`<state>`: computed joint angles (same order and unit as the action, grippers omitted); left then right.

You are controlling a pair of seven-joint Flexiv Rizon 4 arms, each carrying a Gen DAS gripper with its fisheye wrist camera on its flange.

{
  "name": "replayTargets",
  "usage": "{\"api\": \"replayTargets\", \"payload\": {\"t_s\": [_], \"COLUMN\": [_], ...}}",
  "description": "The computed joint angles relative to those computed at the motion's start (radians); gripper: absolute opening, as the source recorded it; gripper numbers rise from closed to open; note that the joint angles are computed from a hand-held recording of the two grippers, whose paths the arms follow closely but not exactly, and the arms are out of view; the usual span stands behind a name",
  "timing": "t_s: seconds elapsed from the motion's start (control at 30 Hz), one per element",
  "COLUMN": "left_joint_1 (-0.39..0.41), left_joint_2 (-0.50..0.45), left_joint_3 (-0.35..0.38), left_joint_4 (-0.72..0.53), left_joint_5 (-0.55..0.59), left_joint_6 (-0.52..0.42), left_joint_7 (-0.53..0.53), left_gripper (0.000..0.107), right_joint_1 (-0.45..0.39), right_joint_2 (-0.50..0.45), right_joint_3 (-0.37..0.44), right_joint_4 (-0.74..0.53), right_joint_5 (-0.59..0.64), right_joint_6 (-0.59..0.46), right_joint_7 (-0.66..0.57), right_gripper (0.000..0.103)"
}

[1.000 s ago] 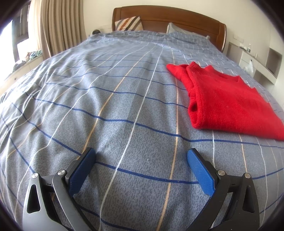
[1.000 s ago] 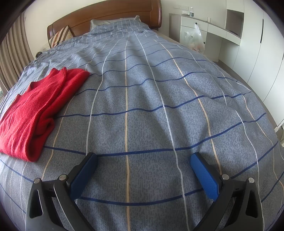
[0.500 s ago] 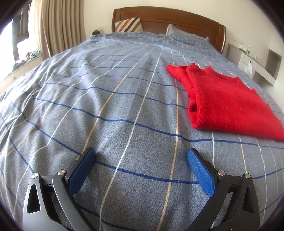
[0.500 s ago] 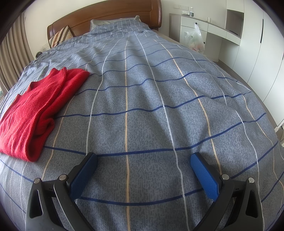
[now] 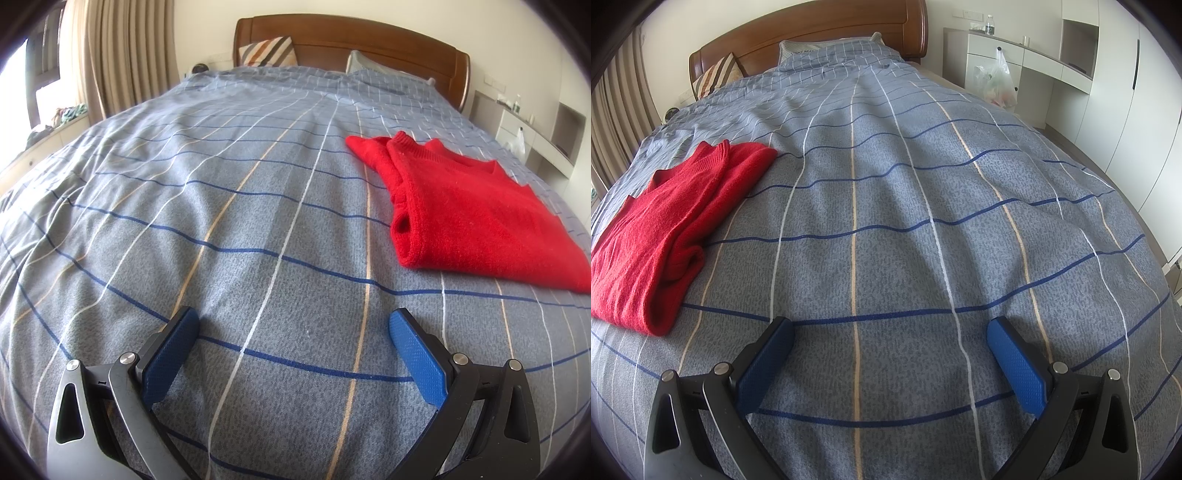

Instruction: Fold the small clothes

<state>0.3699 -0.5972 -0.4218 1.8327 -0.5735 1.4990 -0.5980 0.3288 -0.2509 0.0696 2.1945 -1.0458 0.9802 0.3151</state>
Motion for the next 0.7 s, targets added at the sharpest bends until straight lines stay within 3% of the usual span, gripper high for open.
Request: {"api": "replayTargets", "payload": {"t_s": [0.7], "left_joint_1": [0.01], "left_joint_2": [0.004], "left_joint_3": [-0.014], "left_joint_4": [0.006], "left_joint_5": [-0.008], "left_joint_6": [0.0], "left_joint_7": [0.005], "left_gripper": [0.103], "right_joint_1": [0.0], "right_joint_2": [0.0], "right_joint_3": [0.0], "right_joint_4": [0.0], "right_joint_5": [-0.001], "right_joint_6": [0.0], "right_joint_7": [0.0], "right_gripper": [0.103]}}
